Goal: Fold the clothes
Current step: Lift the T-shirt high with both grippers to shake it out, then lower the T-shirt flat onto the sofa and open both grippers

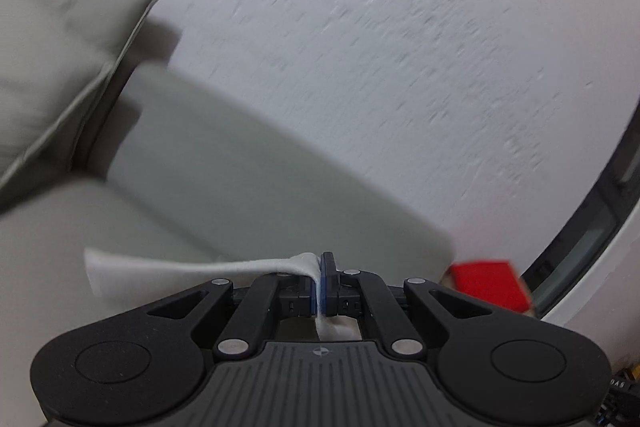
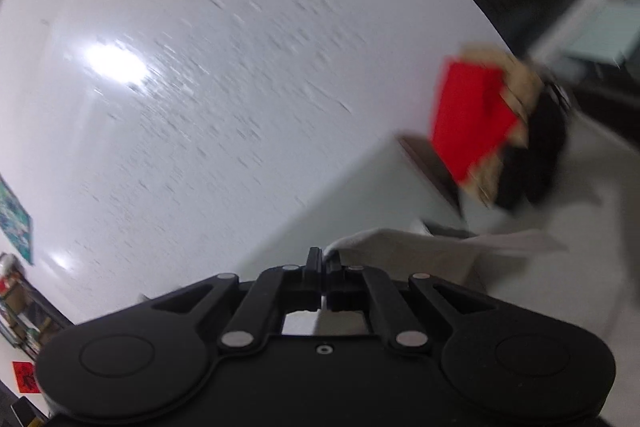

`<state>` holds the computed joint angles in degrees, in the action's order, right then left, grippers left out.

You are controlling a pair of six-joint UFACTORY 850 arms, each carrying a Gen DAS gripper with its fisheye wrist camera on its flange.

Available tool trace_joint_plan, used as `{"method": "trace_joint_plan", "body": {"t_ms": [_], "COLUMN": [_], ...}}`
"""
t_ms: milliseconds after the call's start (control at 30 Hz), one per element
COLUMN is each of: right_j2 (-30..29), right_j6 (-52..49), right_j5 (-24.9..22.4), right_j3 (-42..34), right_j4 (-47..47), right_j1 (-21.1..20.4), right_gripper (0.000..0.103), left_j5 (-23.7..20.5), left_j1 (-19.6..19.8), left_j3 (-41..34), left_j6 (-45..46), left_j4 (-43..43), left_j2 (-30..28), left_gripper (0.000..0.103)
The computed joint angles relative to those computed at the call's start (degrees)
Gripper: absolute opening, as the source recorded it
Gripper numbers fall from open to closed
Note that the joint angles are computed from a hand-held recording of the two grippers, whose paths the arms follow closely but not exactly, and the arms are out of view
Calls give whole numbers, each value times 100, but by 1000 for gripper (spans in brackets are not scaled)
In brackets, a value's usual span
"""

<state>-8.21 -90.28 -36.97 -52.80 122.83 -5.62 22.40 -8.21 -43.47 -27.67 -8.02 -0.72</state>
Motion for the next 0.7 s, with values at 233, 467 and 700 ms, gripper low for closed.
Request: {"method": "trace_joint_plan", "body": {"t_ms": [233,467,700], "right_j2": [-581,-593,74], "right_j6": [349,126,396], "right_j5": [345,1149,1392], "right_j3": [683,944,1145], "right_j4": [-386,-545,-940], "right_j1": [-35,232,182], "right_gripper": [2,2,2], "left_j5": [-140,-533,-688], "left_j1": [-130,-141,-585], "left_j3": [718,806,1174], "left_j6": [58,766,3654], "left_j4": [-605,-1513,-4258], "left_j2": [-550,-707,404], "left_gripper": [0,0,0]}}
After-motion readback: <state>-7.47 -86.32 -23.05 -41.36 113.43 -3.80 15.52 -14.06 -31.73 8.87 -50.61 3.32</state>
